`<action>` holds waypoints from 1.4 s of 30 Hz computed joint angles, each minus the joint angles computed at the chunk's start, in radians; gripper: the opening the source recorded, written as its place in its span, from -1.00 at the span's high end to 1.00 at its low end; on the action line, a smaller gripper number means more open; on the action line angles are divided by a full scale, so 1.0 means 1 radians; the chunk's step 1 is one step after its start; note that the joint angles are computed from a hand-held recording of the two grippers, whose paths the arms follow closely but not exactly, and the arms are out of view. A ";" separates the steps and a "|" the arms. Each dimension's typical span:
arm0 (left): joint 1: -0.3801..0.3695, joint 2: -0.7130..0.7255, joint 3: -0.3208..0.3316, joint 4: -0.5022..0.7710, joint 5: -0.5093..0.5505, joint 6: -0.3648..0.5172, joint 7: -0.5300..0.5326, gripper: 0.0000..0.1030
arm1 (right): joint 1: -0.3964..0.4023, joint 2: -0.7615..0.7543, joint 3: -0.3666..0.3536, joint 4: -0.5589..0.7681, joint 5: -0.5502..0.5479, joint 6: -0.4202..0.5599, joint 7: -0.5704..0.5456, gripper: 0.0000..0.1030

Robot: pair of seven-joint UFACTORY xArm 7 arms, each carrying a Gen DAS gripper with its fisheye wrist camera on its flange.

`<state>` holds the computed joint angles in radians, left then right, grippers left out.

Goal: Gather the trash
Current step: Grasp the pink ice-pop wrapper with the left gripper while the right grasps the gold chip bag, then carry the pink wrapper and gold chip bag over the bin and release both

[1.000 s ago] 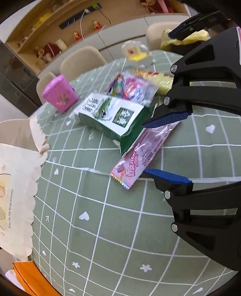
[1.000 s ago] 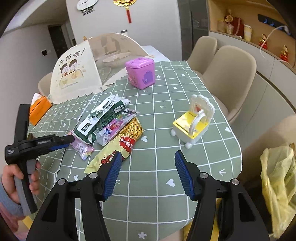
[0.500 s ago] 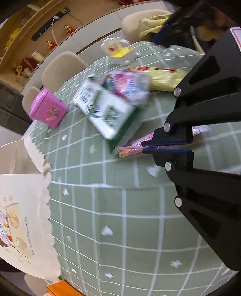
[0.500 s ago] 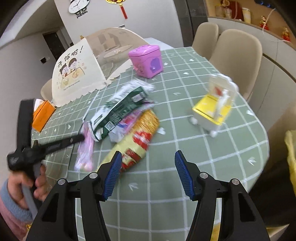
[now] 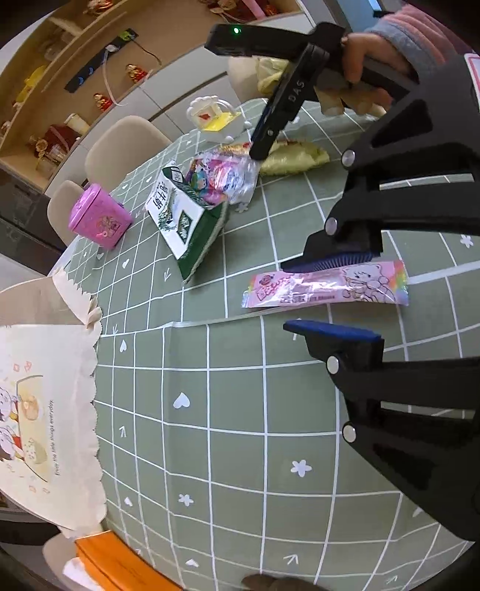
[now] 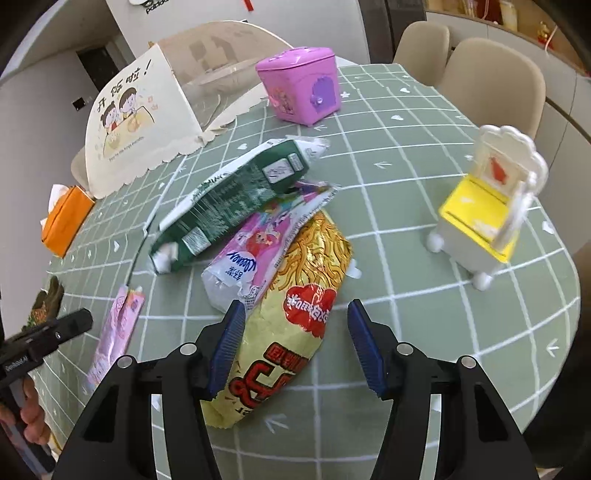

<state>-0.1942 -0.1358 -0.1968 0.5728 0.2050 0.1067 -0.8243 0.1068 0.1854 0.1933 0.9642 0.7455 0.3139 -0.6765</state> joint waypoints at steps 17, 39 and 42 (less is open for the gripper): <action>-0.015 0.003 0.001 0.004 0.078 0.057 -0.054 0.48 | 0.006 -0.032 -0.047 -0.009 0.099 0.018 -0.174 -0.06; 0.037 0.013 -0.057 0.019 0.129 0.080 -0.079 0.38 | -0.014 -0.171 -0.092 -0.126 0.114 0.065 -0.190 0.39; 0.000 0.052 -0.029 0.064 0.136 0.114 -0.067 0.38 | 0.002 -0.206 -0.115 -0.146 0.147 0.079 -0.207 0.39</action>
<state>-0.1938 -0.0840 -0.2262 0.6372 0.3411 0.2209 -0.8911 0.1088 -0.0209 0.0780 0.8180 0.8928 0.3931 -0.8838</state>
